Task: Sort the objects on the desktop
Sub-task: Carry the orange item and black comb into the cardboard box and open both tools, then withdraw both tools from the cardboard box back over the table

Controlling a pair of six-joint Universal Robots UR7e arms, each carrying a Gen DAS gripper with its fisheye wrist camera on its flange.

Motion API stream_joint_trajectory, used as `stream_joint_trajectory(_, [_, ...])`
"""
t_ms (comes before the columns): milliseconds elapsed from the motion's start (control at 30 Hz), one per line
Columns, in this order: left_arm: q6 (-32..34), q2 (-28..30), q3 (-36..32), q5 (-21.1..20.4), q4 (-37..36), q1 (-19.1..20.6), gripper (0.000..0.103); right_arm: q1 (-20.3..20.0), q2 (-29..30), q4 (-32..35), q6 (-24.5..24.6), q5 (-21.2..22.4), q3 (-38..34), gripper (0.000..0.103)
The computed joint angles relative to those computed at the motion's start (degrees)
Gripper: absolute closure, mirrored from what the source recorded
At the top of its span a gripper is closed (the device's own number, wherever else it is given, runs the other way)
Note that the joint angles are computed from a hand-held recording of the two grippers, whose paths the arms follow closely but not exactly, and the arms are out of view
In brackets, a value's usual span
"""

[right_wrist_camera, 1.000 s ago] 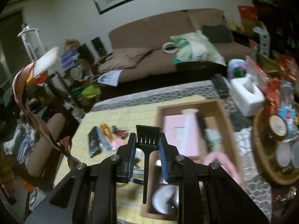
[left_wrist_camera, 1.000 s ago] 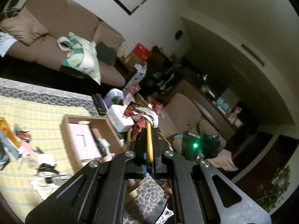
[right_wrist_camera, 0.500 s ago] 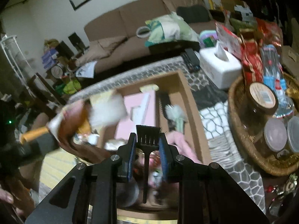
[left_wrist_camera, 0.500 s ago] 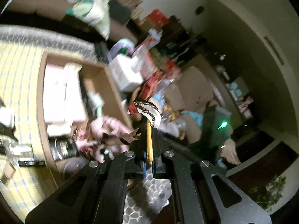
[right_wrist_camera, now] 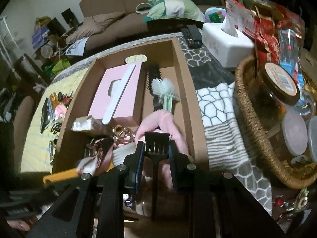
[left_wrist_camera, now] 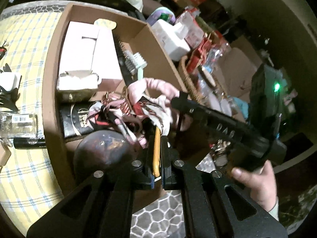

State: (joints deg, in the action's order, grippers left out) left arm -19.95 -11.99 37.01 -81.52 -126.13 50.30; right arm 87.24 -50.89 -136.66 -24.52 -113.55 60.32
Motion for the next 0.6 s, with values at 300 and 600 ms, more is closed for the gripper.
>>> stream_joint_trajectory(300, [1.8, -2.2, 4.3, 2.9, 1.3, -1.4, 0.055, -0.6, -0.1, 1.5, 3.4, 2.3, -0.4, 0.046])
stream_joint_trajectory(600, [1.5, -8.9, 12.0, 3.8, -4.7, -2.7, 0.007, 1.0, -4.0, -1.3, 4.7, 5.6, 2.9, 0.032])
